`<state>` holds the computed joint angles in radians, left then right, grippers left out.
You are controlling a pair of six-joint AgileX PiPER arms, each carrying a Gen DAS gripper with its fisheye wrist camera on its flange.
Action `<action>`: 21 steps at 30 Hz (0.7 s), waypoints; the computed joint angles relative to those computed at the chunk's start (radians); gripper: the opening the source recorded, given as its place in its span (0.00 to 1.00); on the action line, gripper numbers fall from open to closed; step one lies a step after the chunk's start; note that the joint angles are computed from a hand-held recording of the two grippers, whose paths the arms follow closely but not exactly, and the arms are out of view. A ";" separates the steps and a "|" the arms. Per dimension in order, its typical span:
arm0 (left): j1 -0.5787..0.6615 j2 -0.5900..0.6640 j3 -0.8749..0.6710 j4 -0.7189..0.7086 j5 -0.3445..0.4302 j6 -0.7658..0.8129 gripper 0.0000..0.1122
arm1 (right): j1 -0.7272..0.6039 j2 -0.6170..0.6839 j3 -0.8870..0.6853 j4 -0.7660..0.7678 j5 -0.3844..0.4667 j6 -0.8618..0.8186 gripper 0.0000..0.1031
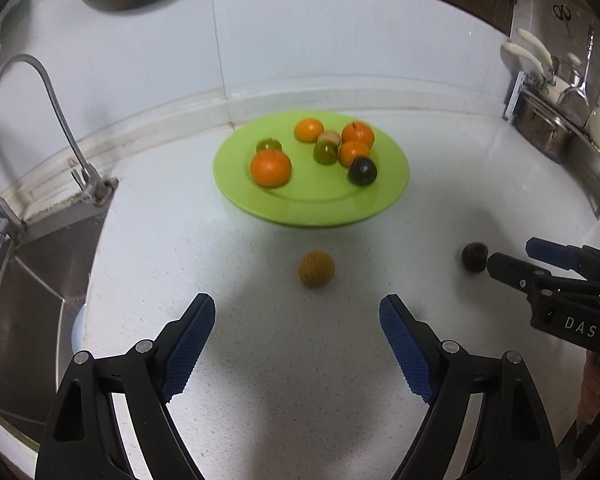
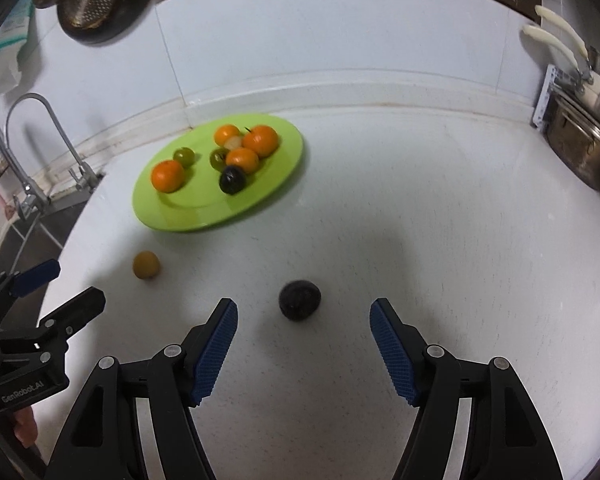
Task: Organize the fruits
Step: 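Lift both open tools off the plate toward the last counter fruits, then grasp the tan round fruit with the left tool while the right tool grasps the other dark plum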
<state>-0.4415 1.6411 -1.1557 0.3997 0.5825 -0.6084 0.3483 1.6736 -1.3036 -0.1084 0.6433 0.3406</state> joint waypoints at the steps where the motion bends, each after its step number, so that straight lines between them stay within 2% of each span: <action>1: 0.006 0.007 -0.003 -0.010 -0.003 0.014 0.75 | -0.001 0.005 0.000 -0.001 -0.001 0.003 0.67; 7: 0.034 0.062 -0.036 -0.058 -0.025 0.092 0.73 | -0.004 0.042 -0.004 0.002 -0.012 0.000 0.66; 9: 0.045 0.082 -0.052 -0.080 -0.032 0.121 0.71 | -0.008 0.057 -0.015 0.010 -0.010 -0.005 0.62; 12: 0.066 0.115 -0.079 -0.139 -0.049 0.177 0.66 | -0.016 0.081 -0.033 0.032 -0.008 -0.024 0.57; 14: 0.079 0.135 -0.097 -0.181 -0.050 0.216 0.58 | -0.018 0.096 -0.047 0.041 -0.004 -0.037 0.54; 15: 0.086 0.146 -0.106 -0.208 -0.052 0.242 0.57 | -0.017 0.104 -0.054 0.044 0.001 -0.038 0.52; 21: 0.091 0.184 -0.138 -0.243 -0.052 0.273 0.45 | -0.025 0.131 -0.074 0.085 0.005 -0.078 0.44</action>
<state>-0.3503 1.8248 -1.2941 0.1567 0.5302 -0.3352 0.3234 1.8046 -1.3776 -0.0239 0.6482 0.2621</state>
